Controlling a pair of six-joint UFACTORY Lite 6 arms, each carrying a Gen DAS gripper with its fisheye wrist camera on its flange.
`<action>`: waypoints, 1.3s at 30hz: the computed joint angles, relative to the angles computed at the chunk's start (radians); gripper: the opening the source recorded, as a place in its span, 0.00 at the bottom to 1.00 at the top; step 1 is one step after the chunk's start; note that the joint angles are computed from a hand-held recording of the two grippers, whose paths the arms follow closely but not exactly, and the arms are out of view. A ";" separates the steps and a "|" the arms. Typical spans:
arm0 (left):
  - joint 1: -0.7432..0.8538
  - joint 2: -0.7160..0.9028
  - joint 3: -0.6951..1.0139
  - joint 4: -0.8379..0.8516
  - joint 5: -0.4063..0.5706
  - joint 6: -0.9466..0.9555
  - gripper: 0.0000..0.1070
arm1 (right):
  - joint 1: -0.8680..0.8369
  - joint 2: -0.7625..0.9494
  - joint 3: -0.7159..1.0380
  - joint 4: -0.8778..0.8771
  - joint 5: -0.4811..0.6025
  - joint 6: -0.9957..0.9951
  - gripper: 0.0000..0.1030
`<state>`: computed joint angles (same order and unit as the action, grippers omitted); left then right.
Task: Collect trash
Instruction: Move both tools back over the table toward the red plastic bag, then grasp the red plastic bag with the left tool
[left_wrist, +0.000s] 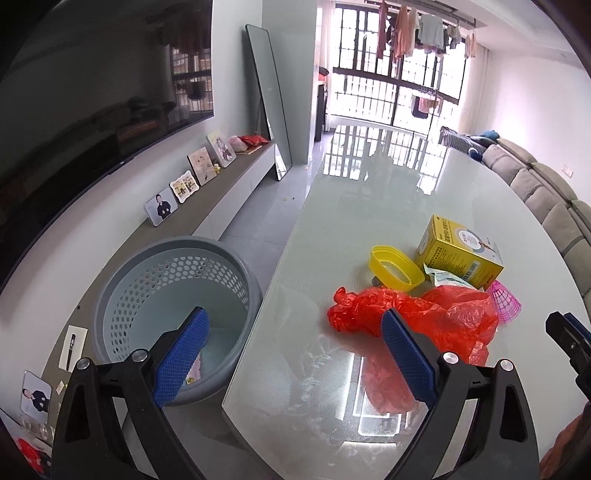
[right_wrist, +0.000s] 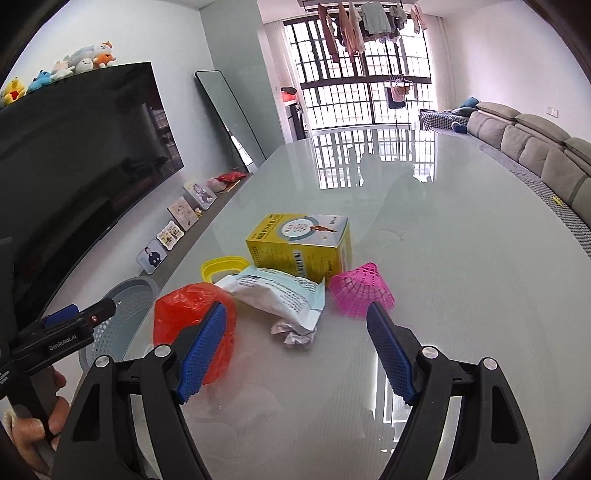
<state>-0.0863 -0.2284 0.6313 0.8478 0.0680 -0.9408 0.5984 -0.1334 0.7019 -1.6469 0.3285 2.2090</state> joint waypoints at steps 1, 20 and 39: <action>-0.012 0.005 0.008 0.064 0.006 -0.073 0.87 | -0.008 -0.008 -0.011 -0.009 -0.004 0.010 0.73; -0.267 0.333 0.352 0.359 0.113 -0.454 0.88 | -0.147 -0.083 -0.117 -0.269 -0.097 0.256 0.73; -0.236 0.304 0.104 0.781 0.055 -0.879 0.88 | -0.141 -0.026 -0.105 -0.342 -0.102 0.335 0.73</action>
